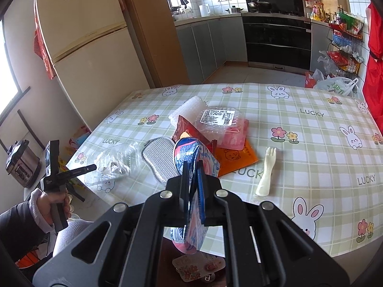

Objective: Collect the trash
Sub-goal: 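Open the right gripper over the bin to drop the blue packet, then lower the clear tray into the bin and open the left gripper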

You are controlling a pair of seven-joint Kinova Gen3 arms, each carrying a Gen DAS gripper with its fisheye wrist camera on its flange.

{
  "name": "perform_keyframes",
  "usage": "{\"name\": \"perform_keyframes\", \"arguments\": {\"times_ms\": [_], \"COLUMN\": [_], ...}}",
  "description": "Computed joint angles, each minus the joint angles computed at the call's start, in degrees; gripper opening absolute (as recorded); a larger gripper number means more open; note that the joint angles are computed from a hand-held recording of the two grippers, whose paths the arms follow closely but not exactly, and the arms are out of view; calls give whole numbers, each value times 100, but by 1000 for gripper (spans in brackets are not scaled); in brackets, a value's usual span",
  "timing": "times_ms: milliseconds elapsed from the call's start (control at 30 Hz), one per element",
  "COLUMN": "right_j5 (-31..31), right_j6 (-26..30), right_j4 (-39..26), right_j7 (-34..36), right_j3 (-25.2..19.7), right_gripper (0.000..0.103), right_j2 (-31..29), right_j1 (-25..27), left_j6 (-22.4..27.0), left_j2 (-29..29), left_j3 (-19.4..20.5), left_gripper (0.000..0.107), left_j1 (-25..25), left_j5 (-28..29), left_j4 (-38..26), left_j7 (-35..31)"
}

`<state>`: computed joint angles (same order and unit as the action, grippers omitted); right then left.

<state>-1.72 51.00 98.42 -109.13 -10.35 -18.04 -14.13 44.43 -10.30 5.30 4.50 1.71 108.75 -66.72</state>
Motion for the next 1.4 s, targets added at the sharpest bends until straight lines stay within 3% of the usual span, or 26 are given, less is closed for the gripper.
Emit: {"name": "perform_keyframes", "arguments": {"times_ms": [367, 700, 867, 967, 1033, 1133, 1200, 1300, 1400], "right_j5": [-105, -494, -615, -640, -540, -207, 114, 662, 984], "right_j6": [268, 648, 765, 792, 824, 926, 1029, 1159, 1309], "right_j4": [27, 408, 492, 468, 416, 267, 147, -15, -164], "right_j7": [-55, -99, -123, -174, -261, -502, -709, -1037, -1127], "right_j3": [-112, -245, -314, -338, -418, -596, -756, -1018, -1120], "right_gripper": [10, 10, 14, 25, 27, 46, 72, 92, 97], "right_j2": [-323, -460, -379, -349, -341, -365, -414, -563, -655], "right_j1": [-75, -314, -443, -481, -448, -300, -147, 127, 271], "left_j6": [9, 79, 143, 139, 153, 200, 246, 329, 394], "left_j2": [-685, -1308, -1426, -1500, -1523, -1541, -1545, -1537, -1506], "left_j3": [-151, 327, 344, 347, 305, 289, 324, 460, 565], "left_gripper": [16, 16, 16, 16, 16, 16, 16, 16, 16], "left_j1": [251, 334, 489, 538, 578, 597, 594, 600, 685], "left_j5": [834, 890, 874, 872, 912, 923, 900, 816, 795], "left_j4": [-500, -926, -969, -952, -940, -935, -941, -954, -941], "left_j7": [-428, 150, 135, 102, 79, 40, 15, -30, -102]}}
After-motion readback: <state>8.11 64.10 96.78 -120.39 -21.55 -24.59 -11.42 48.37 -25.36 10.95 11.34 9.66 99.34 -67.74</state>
